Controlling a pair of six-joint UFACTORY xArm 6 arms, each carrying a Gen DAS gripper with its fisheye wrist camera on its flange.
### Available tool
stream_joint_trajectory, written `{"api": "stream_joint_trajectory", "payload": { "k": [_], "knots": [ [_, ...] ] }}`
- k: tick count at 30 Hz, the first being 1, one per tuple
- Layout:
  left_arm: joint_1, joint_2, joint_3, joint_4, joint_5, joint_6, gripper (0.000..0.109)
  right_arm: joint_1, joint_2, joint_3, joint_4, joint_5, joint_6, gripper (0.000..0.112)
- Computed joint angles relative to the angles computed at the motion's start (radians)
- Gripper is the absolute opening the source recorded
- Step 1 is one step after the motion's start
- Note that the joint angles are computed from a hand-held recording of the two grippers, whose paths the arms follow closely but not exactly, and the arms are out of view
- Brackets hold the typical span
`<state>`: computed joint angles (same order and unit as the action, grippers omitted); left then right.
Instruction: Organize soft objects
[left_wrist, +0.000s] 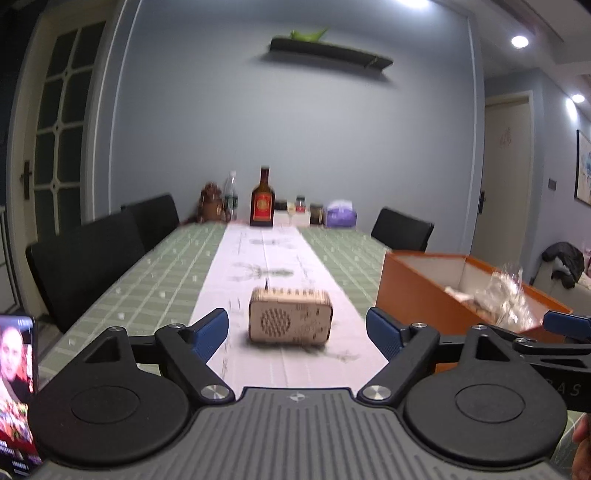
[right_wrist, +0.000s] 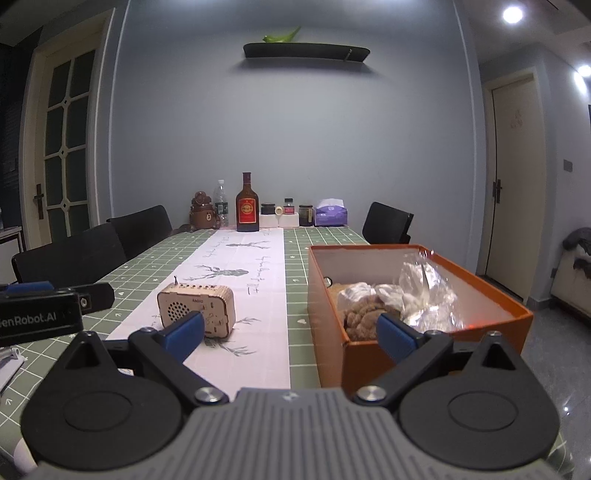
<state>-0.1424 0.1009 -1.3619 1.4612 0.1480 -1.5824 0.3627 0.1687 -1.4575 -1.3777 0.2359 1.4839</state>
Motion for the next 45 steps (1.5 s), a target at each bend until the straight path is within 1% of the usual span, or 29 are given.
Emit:
{"api": "stream_joint_trajectory", "payload": {
  "k": [2, 5, 11, 20, 27, 32, 45],
  "knots": [
    [-0.004, 0.001, 0.013, -0.062, 0.020, 0.063, 0.099, 0.007, -0.010, 0.023, -0.009, 0.014, 0.011, 0.098],
    [-0.014, -0.003, 0.036, -0.128, 0.058, 0.118, 0.099, 0.012, -0.010, 0.037, 0.005, 0.025, 0.001, 0.098],
    [-0.028, -0.008, 0.056, -0.174, 0.095, 0.169, 0.099, 0.012, -0.014, 0.060, 0.022, 0.017, 0.001, 0.099],
    [-0.039, -0.011, 0.066, -0.191, 0.116, 0.191, 0.099, 0.012, -0.005, 0.064, 0.053, 0.005, -0.023, 0.099],
    [-0.044, -0.003, 0.057, -0.197, 0.126, 0.203, 0.099, 0.009, -0.008, 0.063, 0.024, 0.011, 0.015, 0.099],
    [-0.045, 0.001, 0.054, -0.212, 0.128, 0.221, 0.099, 0.007, -0.008, 0.067, 0.029, 0.006, 0.012, 0.099],
    [-0.048, -0.002, 0.055, -0.198, 0.137, 0.208, 0.099, 0.005, -0.010, 0.070, 0.019, 0.003, 0.026, 0.100]
  ]
}}
